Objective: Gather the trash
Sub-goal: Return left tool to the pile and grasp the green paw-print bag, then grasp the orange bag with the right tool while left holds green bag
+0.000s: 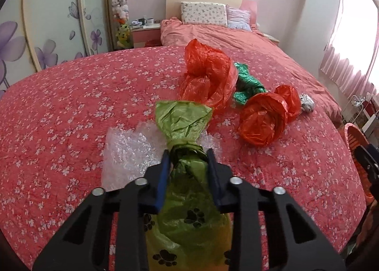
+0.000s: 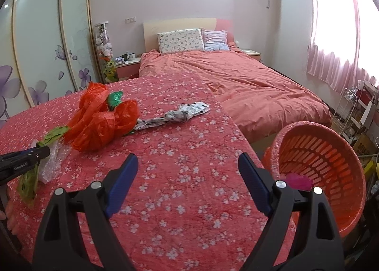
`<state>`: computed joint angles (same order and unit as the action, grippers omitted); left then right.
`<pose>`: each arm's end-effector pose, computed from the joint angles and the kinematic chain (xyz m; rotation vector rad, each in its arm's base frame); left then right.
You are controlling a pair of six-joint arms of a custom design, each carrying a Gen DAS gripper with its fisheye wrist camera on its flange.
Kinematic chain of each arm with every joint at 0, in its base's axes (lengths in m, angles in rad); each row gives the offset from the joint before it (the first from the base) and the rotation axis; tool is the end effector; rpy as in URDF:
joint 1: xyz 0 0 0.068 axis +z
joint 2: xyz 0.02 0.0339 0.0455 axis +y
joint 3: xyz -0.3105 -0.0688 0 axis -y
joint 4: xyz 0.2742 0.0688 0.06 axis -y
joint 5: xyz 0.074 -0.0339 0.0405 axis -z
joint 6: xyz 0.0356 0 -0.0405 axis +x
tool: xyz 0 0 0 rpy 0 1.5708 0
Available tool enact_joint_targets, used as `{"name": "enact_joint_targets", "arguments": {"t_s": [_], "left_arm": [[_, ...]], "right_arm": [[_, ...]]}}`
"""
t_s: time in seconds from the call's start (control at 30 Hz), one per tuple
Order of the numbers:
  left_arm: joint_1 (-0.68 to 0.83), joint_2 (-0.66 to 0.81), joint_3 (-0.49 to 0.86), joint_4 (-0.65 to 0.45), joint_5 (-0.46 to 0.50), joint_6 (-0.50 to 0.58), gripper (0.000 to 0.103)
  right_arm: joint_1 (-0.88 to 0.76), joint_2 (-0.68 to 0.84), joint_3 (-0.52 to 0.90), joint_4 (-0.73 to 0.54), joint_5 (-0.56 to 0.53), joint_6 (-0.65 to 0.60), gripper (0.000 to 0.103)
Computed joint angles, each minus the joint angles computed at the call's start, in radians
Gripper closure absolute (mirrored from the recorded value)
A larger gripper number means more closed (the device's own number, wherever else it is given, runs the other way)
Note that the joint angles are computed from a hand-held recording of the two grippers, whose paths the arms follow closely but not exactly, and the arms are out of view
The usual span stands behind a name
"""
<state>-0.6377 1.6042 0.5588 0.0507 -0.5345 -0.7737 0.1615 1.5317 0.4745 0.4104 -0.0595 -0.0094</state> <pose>0.2332 -0.1502 0.1290 -0.3528 2.3510 0.0385 0.2782 0.0475 0.1484 -0.2223 2.2092 0.1499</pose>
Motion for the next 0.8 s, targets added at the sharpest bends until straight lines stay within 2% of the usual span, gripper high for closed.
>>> {"name": "enact_joint_targets", "arguments": {"t_s": [0.13,0.4,0.6,0.8], "left_arm": [[0.007,-0.067,-0.043,0.018,-0.010,-0.001,0.077],[0.048,-0.264,-0.118,-0.051,-0.075,-0.003,0.077],[0.143,-0.352,-0.159,-0.067,-0.063,0.026,0.077],[0.206,-0.360,-0.180,-0.036,-0.027,0.043,0.077]], "right_arm": [[0.038,0.000,0.007,-0.004,0.008,0.010,0.019],[0.147,0.056,0.084,-0.030,0.027,0.070,0.019],[0.257,0.191,0.236,-0.077,0.056,0.139,0.023],[0.338,0.336,0.412,-0.152,0.121,0.170,0.023]]}}
